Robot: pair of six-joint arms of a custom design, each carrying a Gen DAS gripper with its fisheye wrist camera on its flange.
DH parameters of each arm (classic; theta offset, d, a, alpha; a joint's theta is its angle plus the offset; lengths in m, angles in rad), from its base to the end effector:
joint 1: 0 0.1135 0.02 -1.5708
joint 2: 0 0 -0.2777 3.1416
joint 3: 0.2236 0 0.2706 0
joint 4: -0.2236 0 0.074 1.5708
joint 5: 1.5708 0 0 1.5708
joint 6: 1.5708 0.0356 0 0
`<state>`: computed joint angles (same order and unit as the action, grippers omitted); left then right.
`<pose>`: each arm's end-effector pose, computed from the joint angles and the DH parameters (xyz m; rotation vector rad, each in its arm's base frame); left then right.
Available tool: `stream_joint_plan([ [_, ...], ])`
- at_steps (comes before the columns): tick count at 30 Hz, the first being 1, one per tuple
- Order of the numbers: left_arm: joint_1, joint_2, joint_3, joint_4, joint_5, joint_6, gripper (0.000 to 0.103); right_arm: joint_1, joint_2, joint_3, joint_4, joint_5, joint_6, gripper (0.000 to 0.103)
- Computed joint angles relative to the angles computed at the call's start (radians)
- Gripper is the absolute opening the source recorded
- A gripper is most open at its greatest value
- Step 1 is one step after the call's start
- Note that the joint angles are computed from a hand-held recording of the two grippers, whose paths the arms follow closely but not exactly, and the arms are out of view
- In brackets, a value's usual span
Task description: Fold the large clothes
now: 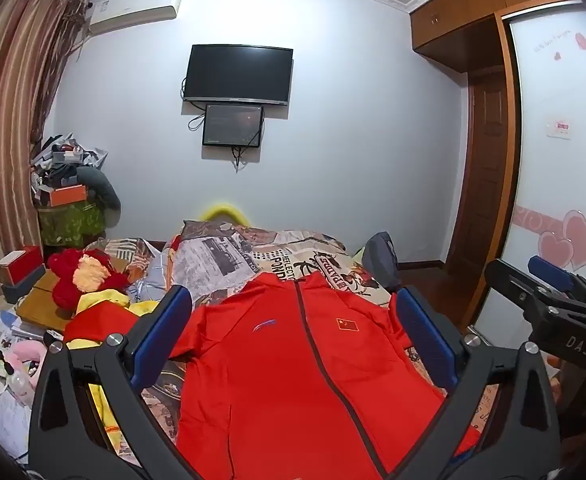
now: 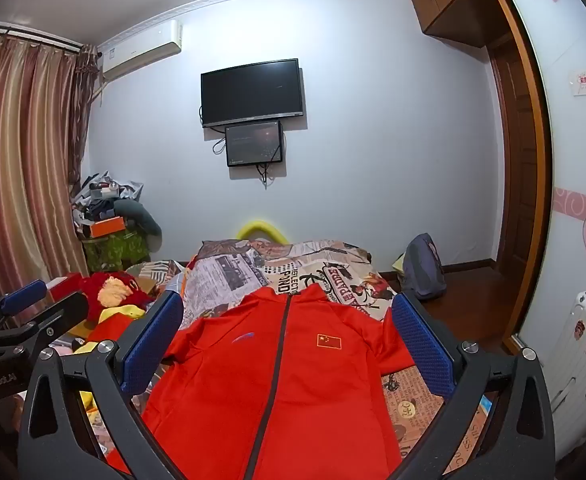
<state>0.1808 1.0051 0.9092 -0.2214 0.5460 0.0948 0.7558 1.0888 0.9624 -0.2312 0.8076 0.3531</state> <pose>0.2382 0.0247 0.3498 0.2898 1.8301 -0.3230 0.2017 0.1548 0.3513 0.1575 1.8083 0.0035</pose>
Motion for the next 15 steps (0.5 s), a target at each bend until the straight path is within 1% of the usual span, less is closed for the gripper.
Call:
stream_joint_plan([
  [4, -0.011, 0.013, 0.001, 0.016, -0.019, -0.021, 0.103, 0.010, 0.005, 0.003, -0.005, 0.012, -0.003, 0.103],
  [5, -0.018, 0.016, 0.002, 0.017, -0.027, -0.022, 0.103, 0.002, 0.007, 0.009, -0.016, -0.001, 0.007, 0.103],
  [7, 0.003, 0.020, 0.006, 0.020, -0.013, -0.034, 0.103, 0.003, 0.006, 0.009, -0.018, 0.002, 0.004, 0.103],
  [9, -0.007, 0.028, 0.013, 0.016, -0.021, -0.035, 0.103, 0.002, 0.027, 0.013, -0.006, -0.002, 0.007, 0.103],
  [13, -0.034, 0.038, 0.020, 0.017, -0.051, -0.040, 0.103, -0.002, 0.018, 0.001, -0.003, -0.009, 0.009, 0.103],
  [14, 0.009, 0.032, 0.022, 0.011, -0.011, -0.043, 0.103, -0.003, 0.022, 0.008, -0.012, -0.011, 0.010, 0.103],
  [15, 0.016, 0.033, 0.023, 0.011, -0.003, -0.041, 0.103, -0.004, 0.023, 0.011, -0.016, -0.013, 0.010, 0.103],
])
